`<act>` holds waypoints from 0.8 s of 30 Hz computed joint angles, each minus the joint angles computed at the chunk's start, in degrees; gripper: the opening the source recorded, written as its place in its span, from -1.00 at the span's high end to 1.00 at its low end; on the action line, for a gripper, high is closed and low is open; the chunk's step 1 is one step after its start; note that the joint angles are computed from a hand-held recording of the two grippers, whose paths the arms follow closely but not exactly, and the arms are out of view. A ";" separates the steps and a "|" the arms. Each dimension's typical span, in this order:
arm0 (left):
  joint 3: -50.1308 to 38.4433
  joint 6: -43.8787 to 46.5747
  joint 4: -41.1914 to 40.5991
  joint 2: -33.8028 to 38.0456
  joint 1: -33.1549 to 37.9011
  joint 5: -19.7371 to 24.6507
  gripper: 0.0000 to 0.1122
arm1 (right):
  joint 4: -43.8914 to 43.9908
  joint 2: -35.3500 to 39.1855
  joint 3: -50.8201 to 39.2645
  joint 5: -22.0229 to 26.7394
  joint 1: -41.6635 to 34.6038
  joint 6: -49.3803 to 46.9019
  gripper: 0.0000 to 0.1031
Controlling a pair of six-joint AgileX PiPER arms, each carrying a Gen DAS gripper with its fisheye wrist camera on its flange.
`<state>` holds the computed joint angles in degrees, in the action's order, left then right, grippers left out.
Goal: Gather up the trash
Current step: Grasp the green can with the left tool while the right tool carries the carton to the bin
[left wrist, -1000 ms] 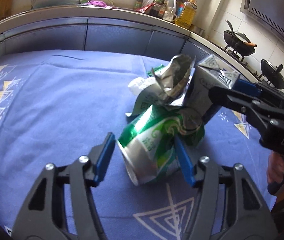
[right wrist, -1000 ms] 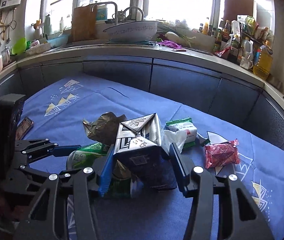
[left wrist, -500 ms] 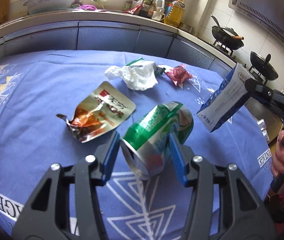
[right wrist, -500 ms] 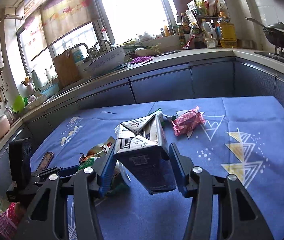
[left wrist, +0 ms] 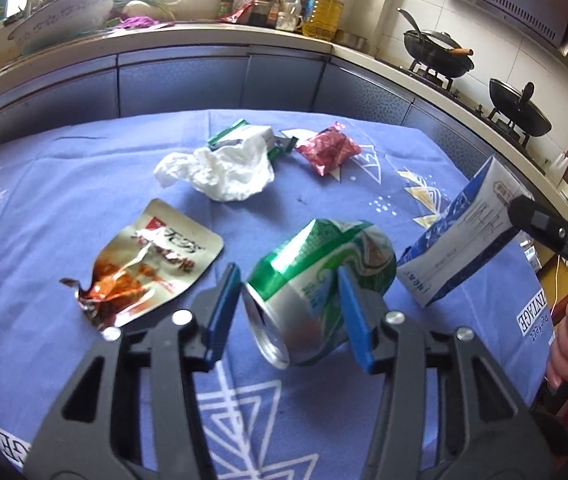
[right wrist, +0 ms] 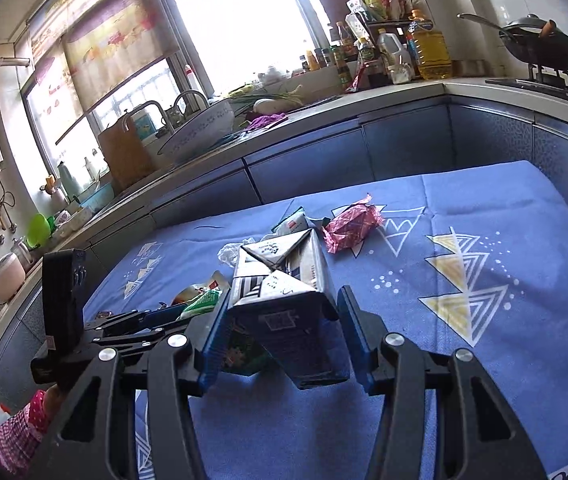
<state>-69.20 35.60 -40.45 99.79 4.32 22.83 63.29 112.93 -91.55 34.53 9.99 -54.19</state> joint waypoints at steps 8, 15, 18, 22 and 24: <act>-9.67 -5.91 4.15 1.45 -6.49 2.73 0.31 | 7.74 -3.53 4.59 -0.69 -7.04 -5.49 -0.01; -35.37 -18.62 15.81 14.48 -15.96 13.60 1.00 | 12.39 -4.80 5.41 0.55 -19.42 -8.33 -0.01; -47.78 -26.51 23.79 21.62 -19.48 19.64 0.99 | 10.28 -3.51 3.70 2.40 -23.87 -5.63 -0.01; -48.74 -30.40 26.11 22.24 -20.12 20.49 0.55 | 13.12 -3.28 5.47 3.88 -26.29 -9.33 -0.01; -44.68 -32.82 28.52 20.34 -19.99 18.04 -0.27 | 14.12 -2.13 5.15 5.14 -26.44 -9.46 -0.01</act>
<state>-113.88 2.79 -11.92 120.13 -15.67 40.87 77.41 110.80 -86.41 39.66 -16.45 -63.65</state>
